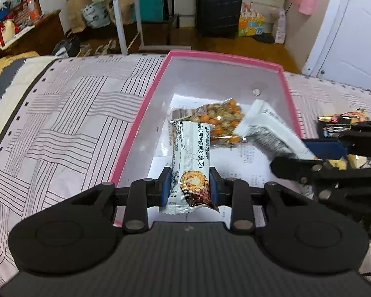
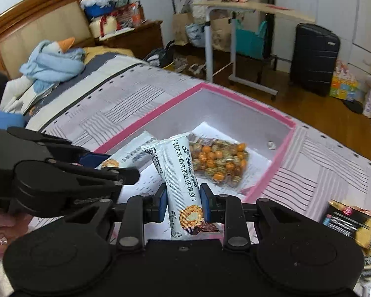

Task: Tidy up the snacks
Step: 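Open the left tool to release the wafer bar into the box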

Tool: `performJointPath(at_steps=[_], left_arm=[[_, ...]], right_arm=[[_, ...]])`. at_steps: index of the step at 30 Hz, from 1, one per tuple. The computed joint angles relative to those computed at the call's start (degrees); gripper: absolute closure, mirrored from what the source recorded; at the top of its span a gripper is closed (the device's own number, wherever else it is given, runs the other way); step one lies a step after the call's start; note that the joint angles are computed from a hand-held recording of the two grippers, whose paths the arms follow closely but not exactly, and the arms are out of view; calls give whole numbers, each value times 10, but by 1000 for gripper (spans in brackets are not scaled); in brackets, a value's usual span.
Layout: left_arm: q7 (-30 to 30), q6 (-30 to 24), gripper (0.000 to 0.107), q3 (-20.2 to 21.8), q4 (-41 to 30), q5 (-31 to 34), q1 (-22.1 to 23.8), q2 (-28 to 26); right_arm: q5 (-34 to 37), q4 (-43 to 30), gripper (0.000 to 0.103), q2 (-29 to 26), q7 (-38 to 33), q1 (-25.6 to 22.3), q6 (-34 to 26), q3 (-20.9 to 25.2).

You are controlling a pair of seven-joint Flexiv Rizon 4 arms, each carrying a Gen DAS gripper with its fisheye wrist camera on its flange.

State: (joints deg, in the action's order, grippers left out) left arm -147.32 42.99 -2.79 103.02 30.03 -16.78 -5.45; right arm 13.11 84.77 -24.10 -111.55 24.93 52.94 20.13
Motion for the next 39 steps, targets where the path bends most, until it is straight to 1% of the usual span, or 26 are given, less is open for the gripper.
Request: performJointPath(at_steps=[4,7,11,14,15,17,18,19,21,23,24,26,28,30,34,36,39], left_arm=[[2,-11,77,3,-4,1,2,-14],[0,-3,76,8,2,-21,6,-17],[-2,6,76,12,11,-41,11,-20],[-9,10,76,16,13,-38,12,-25],[-11,9,74,17,13,-38,12,-26],[-15,10,73,18,15,-42,12,-25],[-18,11,73,18,16,-41,11,-23],[-20,8,73,17,15,-38,9,-21],[-22,3,73,15,16,-37,7,-13],[-20,2,70,12,19,-42,7,-4],[-17,4,66,9,20,-39,5,3],[-14,7,65,3,20,-26,2,17],[-20,0,61,-4,19,-16,-1,31],[-21,-13,60,-14,15,-5,-4,44],[-12,-48,56,-34,5,-1,-8,66],[-11,-62,54,-43,0,3,-10,76],[-9,-77,50,-58,-8,12,-14,88]], right_arm=[[-32,-1,71,-13,34,20,-3,-15],[-31,-9,71,-25,43,18,-8,-11],[-36,-6,71,-34,44,19,9,-9],[-25,-12,71,-42,42,12,13,1],[-20,-15,69,-45,42,9,12,3],[-18,-11,68,-41,48,8,11,3],[-19,-8,64,-38,51,9,10,2],[-23,-3,62,-32,54,10,9,0],[-26,9,61,-19,55,9,15,-1],[-24,21,60,-2,56,5,14,0],[-23,24,60,5,55,3,12,1],[-20,38,58,26,50,-2,14,0],[-28,56,54,47,44,-1,21,-5],[-46,80,54,72,43,2,31,-12],[-64,120,47,118,40,-1,45,-21],[-61,133,45,139,34,-6,45,-24],[-38,149,42,172,8,-18,37,-26]])
